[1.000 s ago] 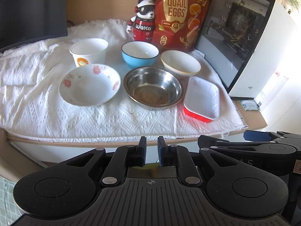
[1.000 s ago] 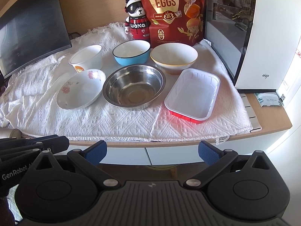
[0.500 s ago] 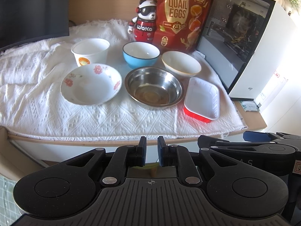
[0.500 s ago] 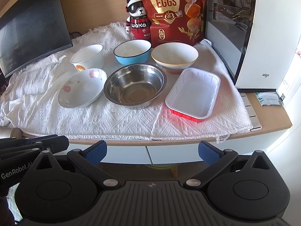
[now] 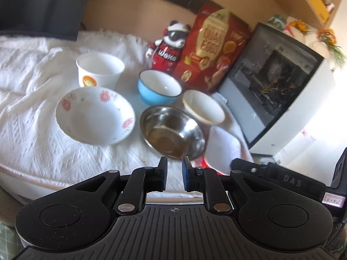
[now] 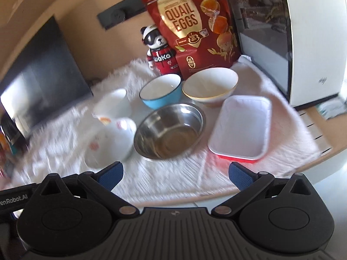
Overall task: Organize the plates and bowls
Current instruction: 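Move both tools toward the steel bowl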
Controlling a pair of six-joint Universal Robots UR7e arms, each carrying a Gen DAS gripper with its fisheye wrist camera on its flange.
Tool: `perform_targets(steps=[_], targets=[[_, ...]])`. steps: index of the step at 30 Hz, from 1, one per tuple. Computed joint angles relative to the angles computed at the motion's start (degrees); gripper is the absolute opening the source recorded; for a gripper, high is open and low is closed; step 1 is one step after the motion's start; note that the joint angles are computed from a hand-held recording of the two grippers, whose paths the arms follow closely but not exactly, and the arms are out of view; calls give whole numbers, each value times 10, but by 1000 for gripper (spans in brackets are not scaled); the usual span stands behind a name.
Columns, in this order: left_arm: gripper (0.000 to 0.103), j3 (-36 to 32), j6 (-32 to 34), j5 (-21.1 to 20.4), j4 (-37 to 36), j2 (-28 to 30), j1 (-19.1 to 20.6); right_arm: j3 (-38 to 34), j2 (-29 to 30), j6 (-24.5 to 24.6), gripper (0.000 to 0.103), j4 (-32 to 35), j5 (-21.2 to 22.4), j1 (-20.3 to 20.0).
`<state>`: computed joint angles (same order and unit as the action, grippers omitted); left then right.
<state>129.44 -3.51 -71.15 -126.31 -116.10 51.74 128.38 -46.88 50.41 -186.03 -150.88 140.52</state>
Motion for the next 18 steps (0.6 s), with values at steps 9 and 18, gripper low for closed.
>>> perform_targets(steps=[9, 18], targets=[[16, -99, 128, -29, 6, 181, 95, -53, -8, 107, 103, 204, -22, -64], [16, -215, 194, -71, 0, 320, 151, -131, 8, 198, 103, 389, -64, -94]])
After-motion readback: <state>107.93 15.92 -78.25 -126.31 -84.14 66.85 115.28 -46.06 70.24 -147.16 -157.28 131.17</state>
